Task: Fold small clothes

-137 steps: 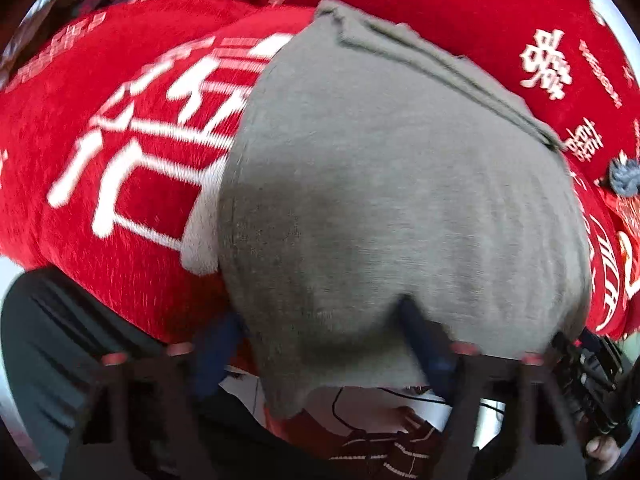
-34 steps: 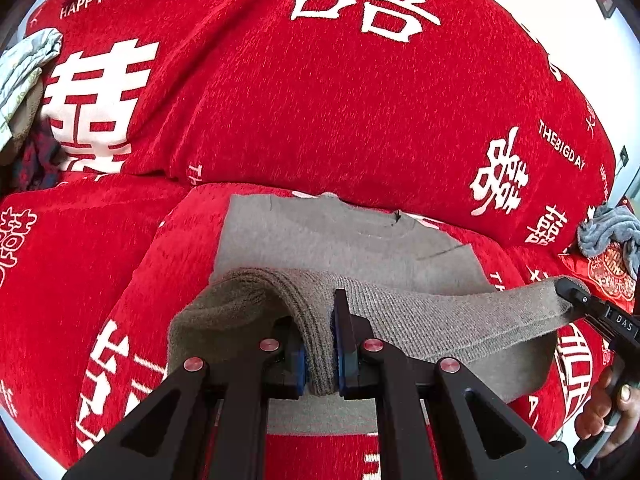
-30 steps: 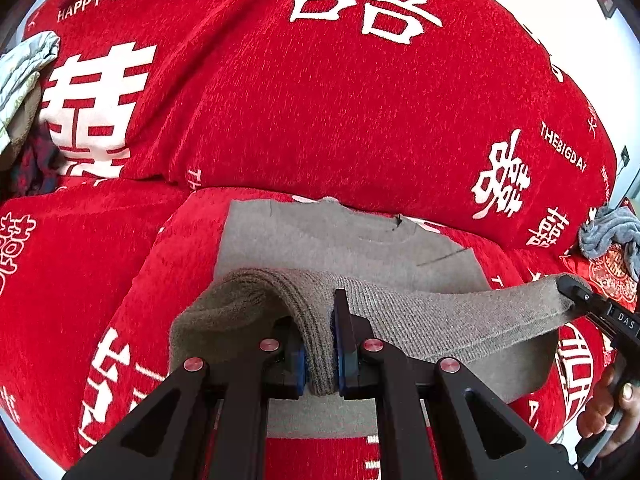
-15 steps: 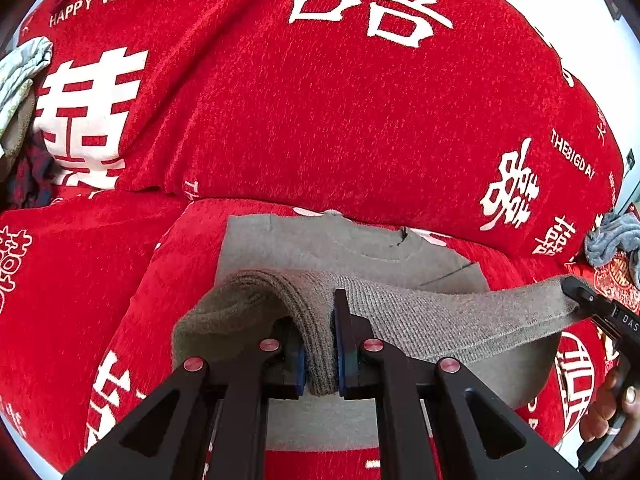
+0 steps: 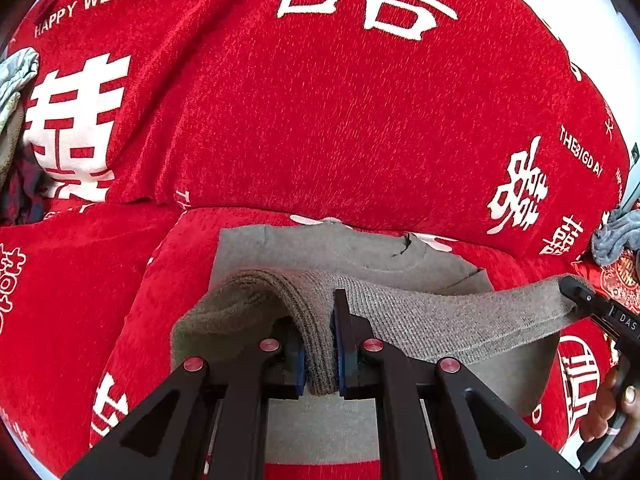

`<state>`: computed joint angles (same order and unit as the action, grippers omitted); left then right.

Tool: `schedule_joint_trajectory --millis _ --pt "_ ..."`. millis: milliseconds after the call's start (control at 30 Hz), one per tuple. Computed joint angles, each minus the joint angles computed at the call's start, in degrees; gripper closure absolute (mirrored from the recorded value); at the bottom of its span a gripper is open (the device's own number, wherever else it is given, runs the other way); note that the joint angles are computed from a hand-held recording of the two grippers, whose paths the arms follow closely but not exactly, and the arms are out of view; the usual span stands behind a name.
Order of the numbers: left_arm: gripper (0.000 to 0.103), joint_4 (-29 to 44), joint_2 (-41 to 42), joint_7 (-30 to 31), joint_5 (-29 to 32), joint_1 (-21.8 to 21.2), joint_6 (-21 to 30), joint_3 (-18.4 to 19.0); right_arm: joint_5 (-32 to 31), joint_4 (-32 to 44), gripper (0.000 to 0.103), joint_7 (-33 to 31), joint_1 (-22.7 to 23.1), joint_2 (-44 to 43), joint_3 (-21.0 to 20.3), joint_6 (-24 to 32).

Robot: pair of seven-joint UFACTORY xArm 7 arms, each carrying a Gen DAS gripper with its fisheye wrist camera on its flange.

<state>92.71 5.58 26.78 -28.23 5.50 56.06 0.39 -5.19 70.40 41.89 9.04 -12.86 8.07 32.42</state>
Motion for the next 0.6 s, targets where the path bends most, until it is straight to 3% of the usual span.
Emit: schedule_joint_trajectory --millis 600 --pt "0.091 6.9 7.6 -3.7 3.7 -0.3 1.0 -1.9 1.8 2.7 0.094 -1.0 -0.1 5.9 -1.8 -0.6"
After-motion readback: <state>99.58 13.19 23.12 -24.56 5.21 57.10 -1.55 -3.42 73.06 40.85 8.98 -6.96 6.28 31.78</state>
